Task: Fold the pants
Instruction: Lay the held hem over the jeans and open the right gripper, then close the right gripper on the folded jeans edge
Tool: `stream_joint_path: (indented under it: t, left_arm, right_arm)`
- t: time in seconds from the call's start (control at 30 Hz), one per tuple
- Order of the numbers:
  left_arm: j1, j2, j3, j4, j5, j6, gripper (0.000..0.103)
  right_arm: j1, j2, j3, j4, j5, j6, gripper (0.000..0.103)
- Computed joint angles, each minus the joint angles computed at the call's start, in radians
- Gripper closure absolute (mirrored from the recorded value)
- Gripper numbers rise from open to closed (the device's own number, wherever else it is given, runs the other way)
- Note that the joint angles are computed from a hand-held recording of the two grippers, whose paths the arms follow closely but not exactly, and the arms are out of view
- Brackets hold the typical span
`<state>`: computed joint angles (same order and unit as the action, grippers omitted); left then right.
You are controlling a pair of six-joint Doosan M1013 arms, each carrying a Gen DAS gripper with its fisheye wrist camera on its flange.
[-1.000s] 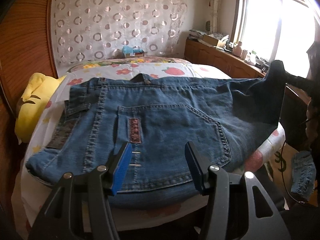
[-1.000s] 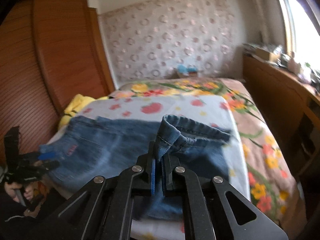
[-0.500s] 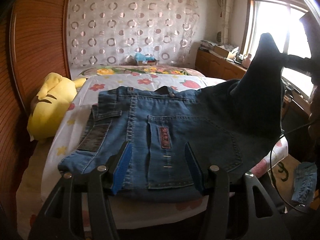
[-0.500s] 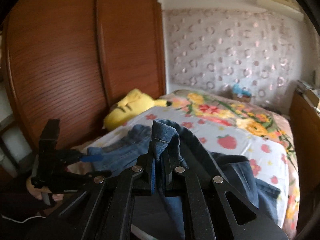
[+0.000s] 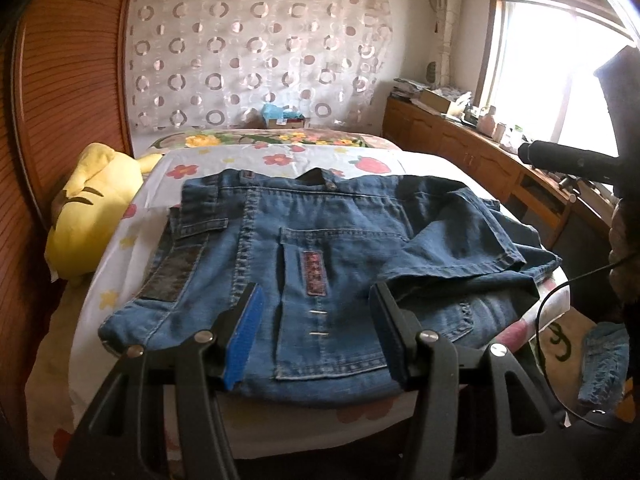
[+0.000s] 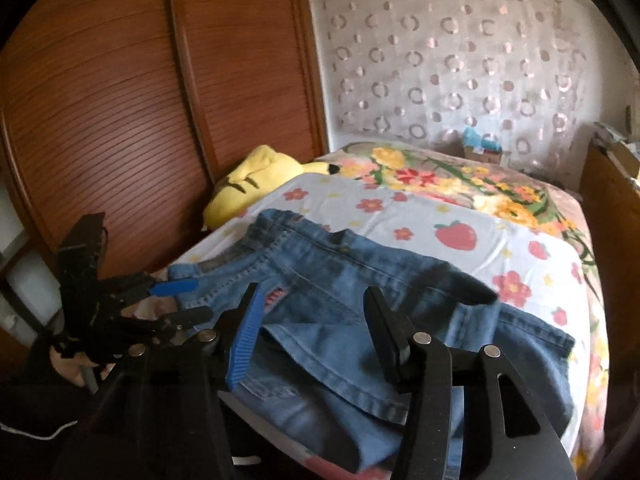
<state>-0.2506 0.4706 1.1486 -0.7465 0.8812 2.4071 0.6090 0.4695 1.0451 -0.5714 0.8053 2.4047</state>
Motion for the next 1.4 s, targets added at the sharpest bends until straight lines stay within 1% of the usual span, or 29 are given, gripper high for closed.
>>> stream_joint_path:
  t: [0.1,0.27,0.4,0.5,0.57,0.63,0.67,0.7,0.73,0.8,0.83,1.0,1.07,1.1,1.13,1.17,1.2,1.23,1.27,1.3,1.4]
  left_arm:
    - [-0.006,0.007,-0.011,-0.01,0.025,0.014,0.049]
    - [-0.023,0.018,-0.029,0.0,0.054,0.043,0.049]
    - [-0.036,0.037,-0.055,0.006,0.102,0.049,0.049]
    - [-0.047,0.045,-0.065,0.018,0.121,0.061,0.049]
    - [-0.051,0.051,-0.073,0.021,0.137,0.065,0.049]
    - [-0.054,0.063,-0.089,0.021,0.165,0.068,0.049]
    - [-0.056,0.067,-0.094,0.029,0.167,0.059,0.049]
    - [-0.058,0.069,-0.095,0.039,0.163,0.051,0.051]
    - [-0.06,0.073,-0.099,0.049,0.164,0.046,0.056]
    - [-0.061,0.078,-0.105,0.05,0.171,0.055,0.059]
    - [-0.063,0.079,-0.106,0.052,0.172,0.058,0.063]
    - [-0.073,0.08,-0.107,0.063,0.166,0.087,0.075]
    - [-0.076,0.08,-0.108,0.072,0.161,0.089,0.088]
    - [-0.076,0.08,-0.108,0.069,0.16,0.096,0.089]
    - [-0.075,0.079,-0.107,0.059,0.157,0.103,0.094]
    - [-0.072,0.075,-0.105,0.041,0.16,0.114,0.1]
    - [-0.07,0.071,-0.101,0.031,0.159,0.122,0.1]
    - [-0.068,0.065,-0.095,0.021,0.148,0.13,0.101]
    - [-0.067,0.058,-0.088,0.012,0.139,0.138,0.101]
    - [-0.064,0.053,-0.084,-0.001,0.137,0.147,0.101]
    - [-0.049,0.03,-0.067,-0.055,0.119,0.172,0.101]
  right_arm:
    - [0.001,-0.016,0.033,-0.051,0.029,0.065,0.05]
    - [-0.007,-0.034,0.089,-0.09,0.077,0.148,0.049]
    - [-0.011,-0.046,0.134,-0.1,0.098,0.205,0.047]
    - [-0.019,-0.055,0.166,-0.093,0.105,0.236,0.046]
    - [-0.023,-0.059,0.181,-0.088,0.103,0.245,0.042]
    - [-0.025,-0.061,0.192,-0.083,0.1,0.254,0.04]
    - [-0.028,-0.062,0.198,-0.076,0.097,0.257,0.04]
    - [-0.03,-0.062,0.201,-0.07,0.095,0.259,0.04]
    - [-0.033,-0.063,0.206,-0.061,0.09,0.258,0.04]
    - [-0.04,-0.063,0.215,-0.035,0.079,0.252,0.04]
    - [-0.043,-0.063,0.219,-0.025,0.074,0.25,0.04]
    - [-0.063,-0.067,0.246,0.056,0.023,0.221,0.04]
    - [-0.071,-0.068,0.254,0.088,0.002,0.208,0.04]
    - [-0.075,-0.071,0.259,0.103,-0.012,0.202,0.04]
    - [-0.078,-0.075,0.265,0.112,-0.029,0.201,0.05]
    - [-0.082,-0.08,0.274,0.124,-0.055,0.195,0.068]
    - [-0.083,-0.084,0.278,0.131,-0.071,0.189,0.077]
    - [-0.083,-0.087,0.277,0.123,-0.076,0.189,0.089]
    - [-0.081,-0.088,0.271,0.106,-0.077,0.189,0.095]
    - [-0.079,-0.09,0.267,0.094,-0.083,0.187,0.097]
    - [-0.071,-0.092,0.234,0.049,-0.085,0.168,0.099]
